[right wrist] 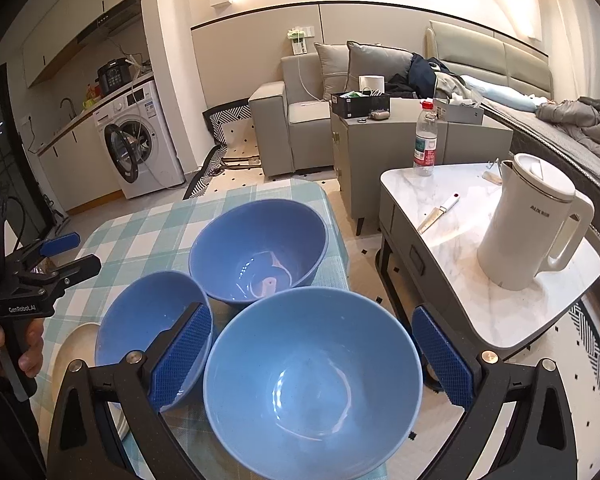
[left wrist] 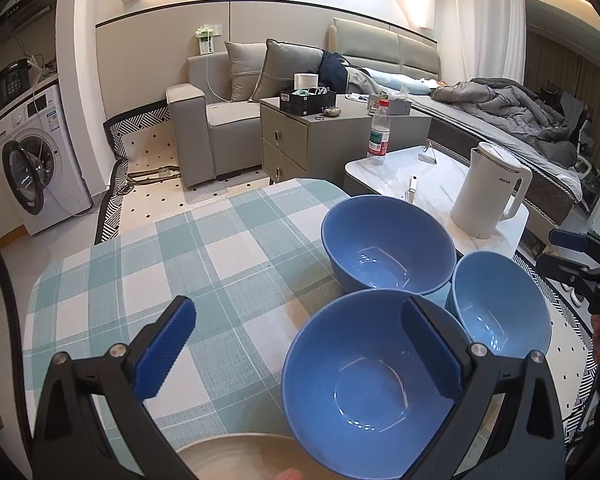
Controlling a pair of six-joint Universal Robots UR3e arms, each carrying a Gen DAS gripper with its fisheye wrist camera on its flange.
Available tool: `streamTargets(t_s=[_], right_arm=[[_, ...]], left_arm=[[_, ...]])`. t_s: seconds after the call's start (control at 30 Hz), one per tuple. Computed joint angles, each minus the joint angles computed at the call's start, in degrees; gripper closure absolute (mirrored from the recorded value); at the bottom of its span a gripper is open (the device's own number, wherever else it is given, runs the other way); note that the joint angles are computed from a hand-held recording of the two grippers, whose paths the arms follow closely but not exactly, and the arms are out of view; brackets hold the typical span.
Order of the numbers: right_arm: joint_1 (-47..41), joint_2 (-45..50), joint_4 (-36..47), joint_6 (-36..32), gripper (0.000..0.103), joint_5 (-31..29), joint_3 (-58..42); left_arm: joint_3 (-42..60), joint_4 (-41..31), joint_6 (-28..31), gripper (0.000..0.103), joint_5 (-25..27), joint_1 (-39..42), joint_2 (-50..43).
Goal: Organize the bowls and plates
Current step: 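Move both tools over the plates toward the largest blue bowl, then close both tools on opposite sides of the blue bowl's rim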
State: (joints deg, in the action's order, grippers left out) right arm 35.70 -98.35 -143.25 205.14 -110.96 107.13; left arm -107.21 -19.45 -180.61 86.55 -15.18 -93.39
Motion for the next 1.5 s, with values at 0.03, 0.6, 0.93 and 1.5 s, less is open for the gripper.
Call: streamTargets(t_s=[0.03, 0.6, 0.93, 1.5], right_arm=[[-0.29, 0.16, -0.06, -0.38, 0.001, 0.2, -0.36], [-4.28, 4.27, 4.5, -3.12, 0.001, 2.61, -7.07], [-6.55, 8.43, 7.95, -3.69, 0.001, 3.84, -11.67], [-11.21, 13.82, 5.89, -6.3, 0.001, 9.66, -13.3]], left_arm=[[0.39, -0.1, 0.15, 0.0, -0.07, 0.09, -0.33], [8.27, -3.47, -0.49, 0.0, -2.13, 1.0, -7.13], [14.83, -6.56, -1.13, 0.0, -3.23, 0.73, -12.72], [24.07, -12.2, -1.46, 0.0, -3.52, -0.4, -20.02]])
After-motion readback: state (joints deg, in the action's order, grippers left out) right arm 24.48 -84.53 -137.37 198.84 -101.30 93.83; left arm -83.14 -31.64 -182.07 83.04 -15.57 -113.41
